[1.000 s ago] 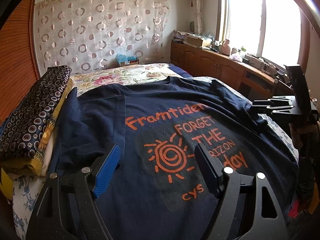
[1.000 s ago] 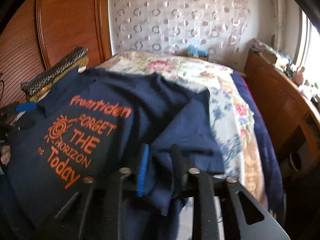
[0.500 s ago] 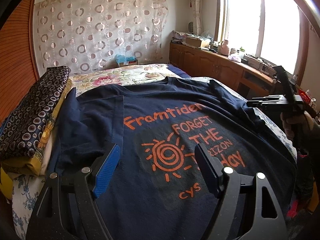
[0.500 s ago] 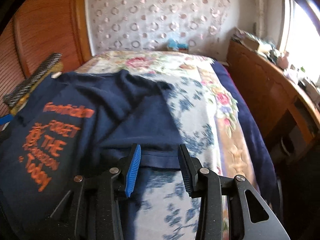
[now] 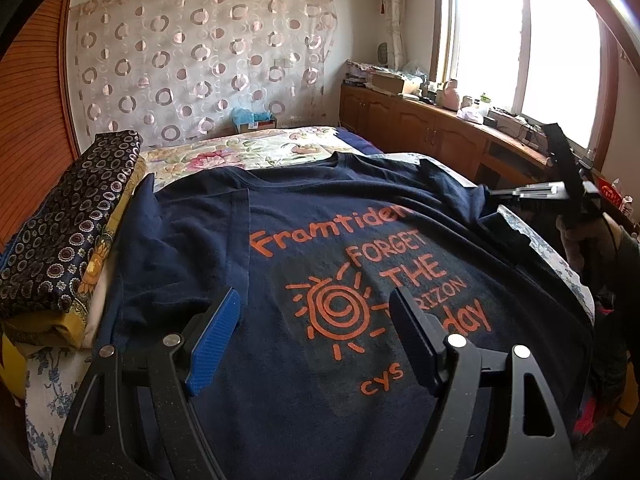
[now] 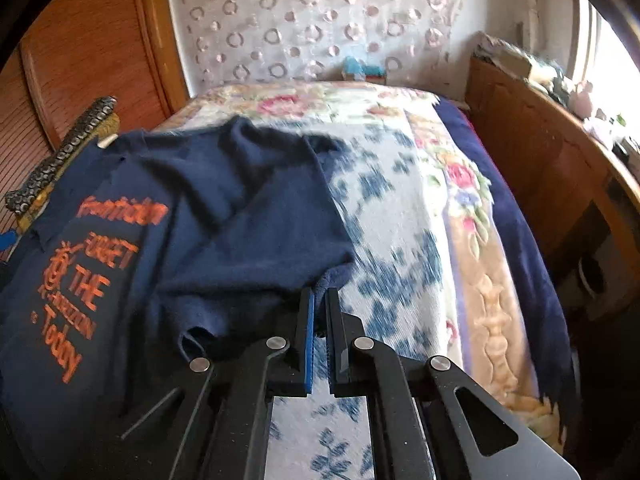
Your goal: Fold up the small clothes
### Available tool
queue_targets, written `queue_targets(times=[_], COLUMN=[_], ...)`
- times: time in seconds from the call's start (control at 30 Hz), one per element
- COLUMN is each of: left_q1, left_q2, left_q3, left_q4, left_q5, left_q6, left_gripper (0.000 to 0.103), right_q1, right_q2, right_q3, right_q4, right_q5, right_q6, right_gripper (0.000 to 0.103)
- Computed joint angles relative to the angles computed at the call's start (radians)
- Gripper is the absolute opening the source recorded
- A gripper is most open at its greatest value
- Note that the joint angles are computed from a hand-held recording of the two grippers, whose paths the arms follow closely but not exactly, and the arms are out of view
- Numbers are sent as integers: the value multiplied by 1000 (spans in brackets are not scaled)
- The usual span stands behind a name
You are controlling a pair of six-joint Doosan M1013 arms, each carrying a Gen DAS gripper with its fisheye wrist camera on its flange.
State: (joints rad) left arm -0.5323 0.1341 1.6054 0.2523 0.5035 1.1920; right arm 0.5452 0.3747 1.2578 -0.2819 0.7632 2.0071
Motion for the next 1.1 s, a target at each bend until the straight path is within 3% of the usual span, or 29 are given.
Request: queue_targets(times=[0.17, 0.43, 0.57, 0.63, 0.73, 0.83, 1.1], left_q1=[2, 11, 13, 13, 13, 10, 0], left_q2=[-3, -9, -11, -11, -12, -9, 1], left_q3=[7, 13, 16, 16, 18, 15, 4], left_q4=[1, -14, -21, -27, -37, -49, -100], left_q5=[-4, -2, -2, -1, -3, -2, 4], left_q6=[-5, 4, 8, 13, 24, 34, 95], left_gripper=[78, 78, 78, 78, 78, 78, 78], right_q1=[22, 60, 65, 54, 51, 51, 58], right_q2=[16, 100, 136, 152, 153, 136, 45], right_q3=[-50, -195, -253, -272, -268, -242, -86], right_q4=[35, 129, 162, 210, 178, 133, 36], right_q5=[-40, -2, 19, 49, 69, 87, 68], right_q6=[-71, -237, -252, -274, -272, -232, -140], right_gripper=[4, 4, 5, 10, 26, 34, 35])
